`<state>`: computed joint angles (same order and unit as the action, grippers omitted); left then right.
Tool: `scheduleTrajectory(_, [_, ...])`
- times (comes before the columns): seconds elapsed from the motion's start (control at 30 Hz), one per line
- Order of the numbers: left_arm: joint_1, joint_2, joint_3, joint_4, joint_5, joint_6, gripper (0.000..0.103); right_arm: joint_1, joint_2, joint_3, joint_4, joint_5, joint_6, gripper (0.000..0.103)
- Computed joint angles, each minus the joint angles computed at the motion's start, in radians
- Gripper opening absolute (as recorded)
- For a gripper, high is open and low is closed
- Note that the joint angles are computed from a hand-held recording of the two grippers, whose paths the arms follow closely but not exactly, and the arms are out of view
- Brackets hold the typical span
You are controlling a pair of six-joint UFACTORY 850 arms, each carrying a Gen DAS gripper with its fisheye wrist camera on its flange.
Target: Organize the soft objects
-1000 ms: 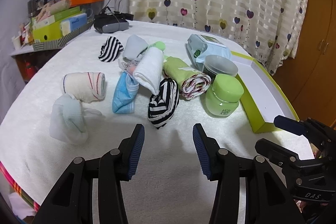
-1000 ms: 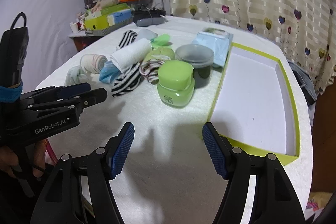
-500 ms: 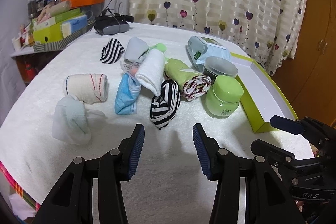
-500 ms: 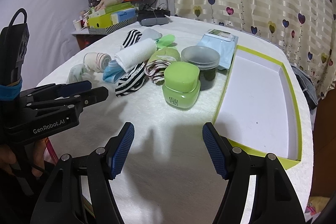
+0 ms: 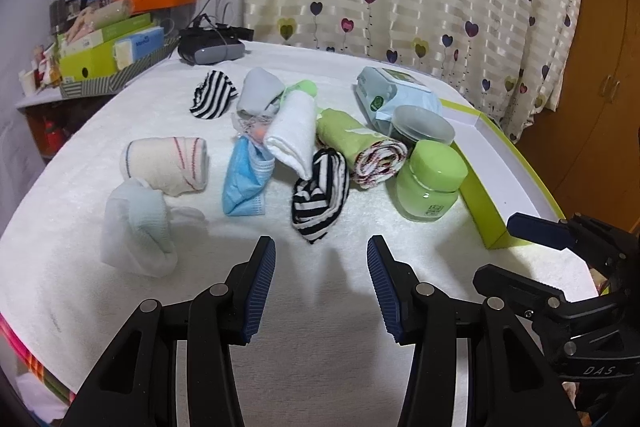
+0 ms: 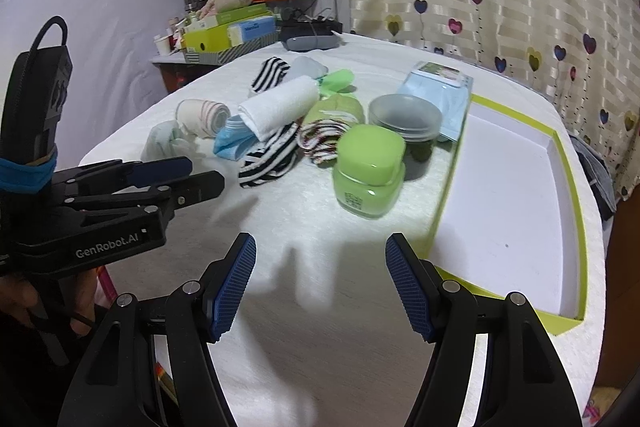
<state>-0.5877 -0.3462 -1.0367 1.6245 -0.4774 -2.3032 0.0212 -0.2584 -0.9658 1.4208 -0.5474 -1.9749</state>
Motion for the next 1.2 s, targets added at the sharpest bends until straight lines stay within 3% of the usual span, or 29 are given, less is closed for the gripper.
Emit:
scheduleTrajectory(0.23, [0.034, 0.035, 0.053, 0.137, 0.051, -0.182, 0.047, 0.012, -0.014, -0.015, -0.026, -0.015, 0.035, 0.068])
scheduleTrajectory(0.6, [0.060, 0.074, 0.116, 0.235, 0.012, -0.320, 0.047, 0.050, -0.034, -0.050, -0.080, -0.022, 0.100, 0.068])
scheduleTrajectory(1.1, [0.108, 0.122, 0.178, 0.106, -0.097, -0.286, 0.047, 0.127, -0.097, -0.113, -0.144, 0.000, 0.176, 0.068])
scheduleTrajectory(1.2, [0.130, 0.115, 0.178, 0.097, -0.085, -0.277, 0.055, 0.140, -0.110, -0.127, -0.153, 0.004, 0.192, 0.068])
